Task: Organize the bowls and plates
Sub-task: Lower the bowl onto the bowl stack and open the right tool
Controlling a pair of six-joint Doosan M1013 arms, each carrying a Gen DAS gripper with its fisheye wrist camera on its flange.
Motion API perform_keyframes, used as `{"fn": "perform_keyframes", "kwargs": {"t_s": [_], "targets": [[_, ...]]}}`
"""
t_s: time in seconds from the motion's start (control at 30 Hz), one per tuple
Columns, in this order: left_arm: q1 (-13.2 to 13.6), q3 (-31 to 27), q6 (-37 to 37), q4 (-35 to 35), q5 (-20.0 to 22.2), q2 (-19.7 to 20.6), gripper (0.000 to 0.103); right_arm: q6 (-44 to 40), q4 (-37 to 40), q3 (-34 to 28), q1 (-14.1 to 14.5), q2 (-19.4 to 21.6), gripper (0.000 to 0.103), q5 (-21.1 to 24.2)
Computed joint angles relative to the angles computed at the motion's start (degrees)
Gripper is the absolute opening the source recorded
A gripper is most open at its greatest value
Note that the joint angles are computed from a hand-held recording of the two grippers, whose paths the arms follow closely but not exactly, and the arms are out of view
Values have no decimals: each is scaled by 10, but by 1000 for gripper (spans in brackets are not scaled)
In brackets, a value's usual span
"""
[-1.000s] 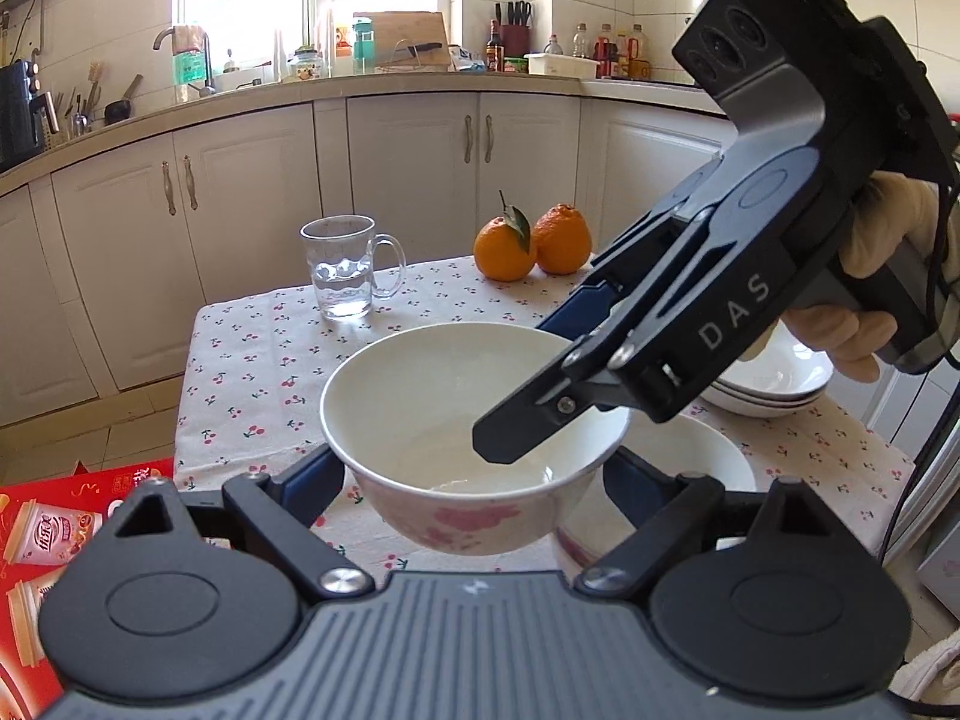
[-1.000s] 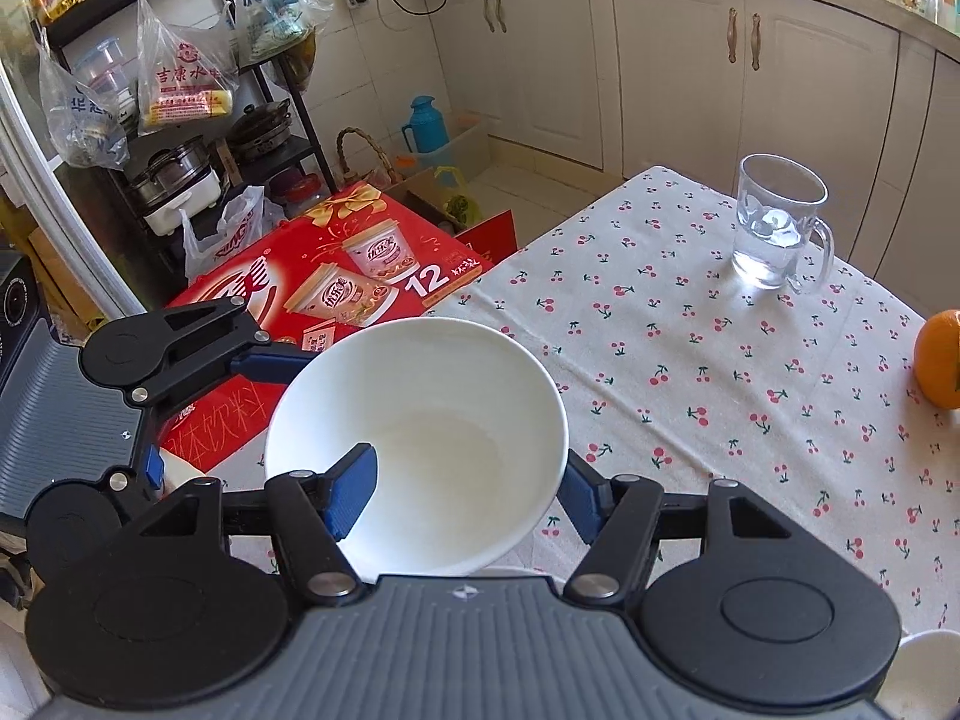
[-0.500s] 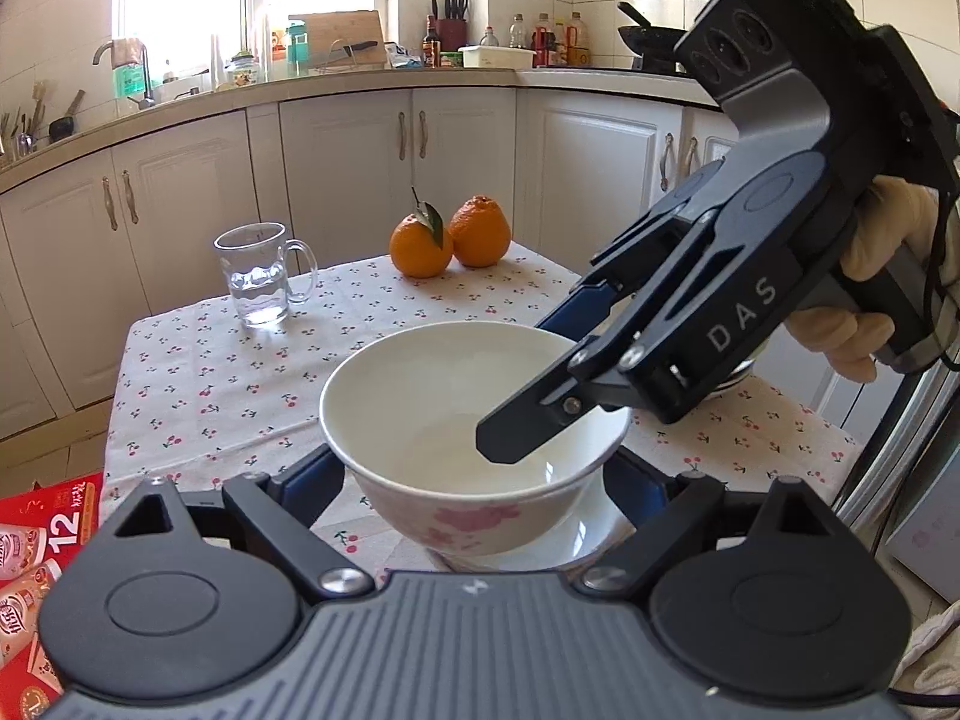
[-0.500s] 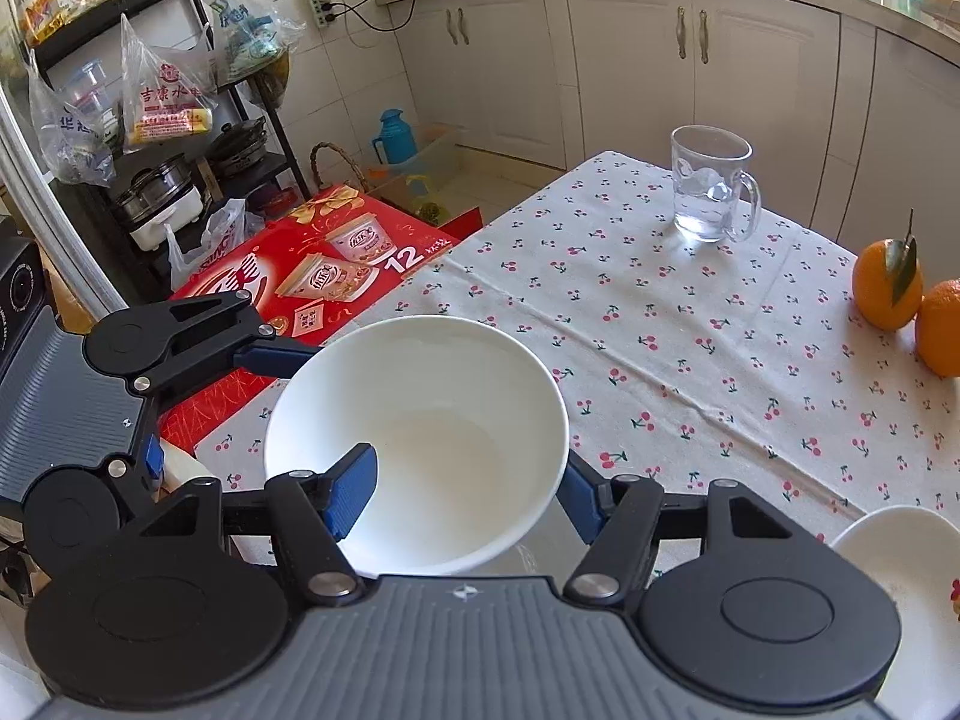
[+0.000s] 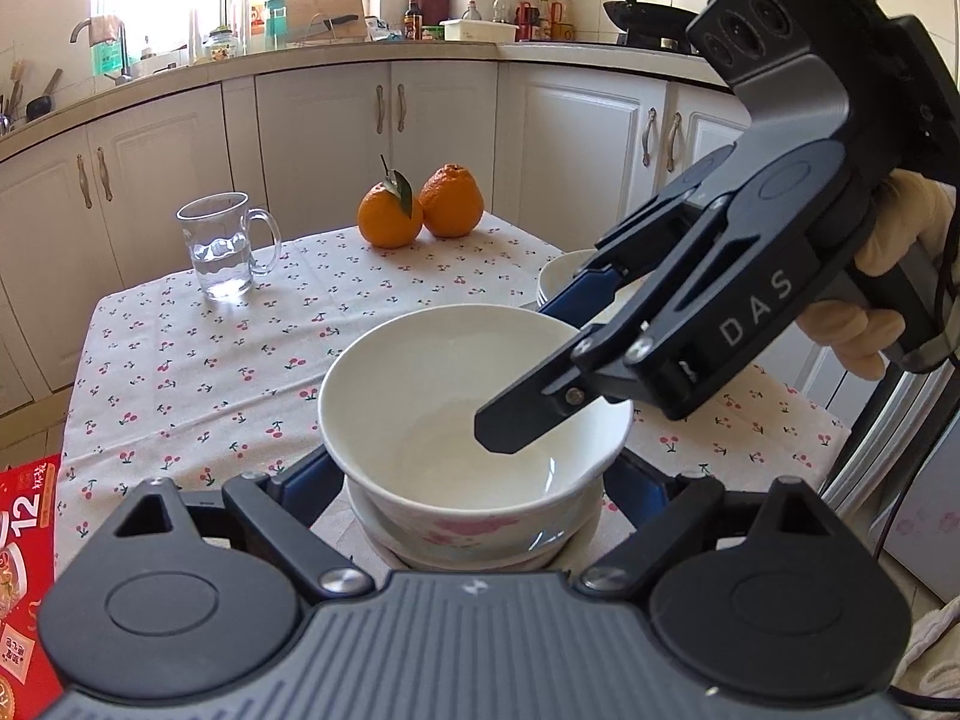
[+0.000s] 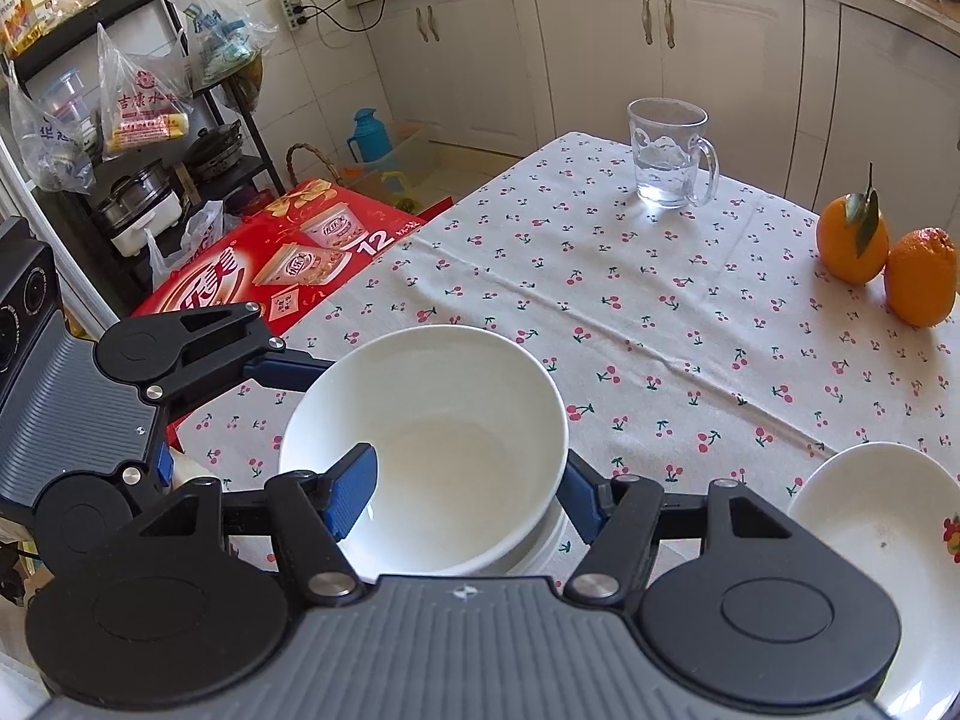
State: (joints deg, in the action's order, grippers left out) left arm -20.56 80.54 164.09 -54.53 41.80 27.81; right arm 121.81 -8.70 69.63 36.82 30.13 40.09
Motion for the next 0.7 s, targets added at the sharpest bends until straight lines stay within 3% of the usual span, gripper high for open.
{"fn": "perform_keyframes", "kwargs": {"t_s": [0.47,0.53,0.6,0.7], "targets": [[3,-7,-17,9,17,7,93,-5,-13,-13,4,10,72,21],[3,-9,-21,11,21,8,93,-6,-19,-16,6,13,75,30],[4,-7,-13,2,20,7,94,-4,-24,-18,7,14,87,34],[7,-6,-4,-5,24,6,94,2,-40,-15,10,13,95,30]]}}
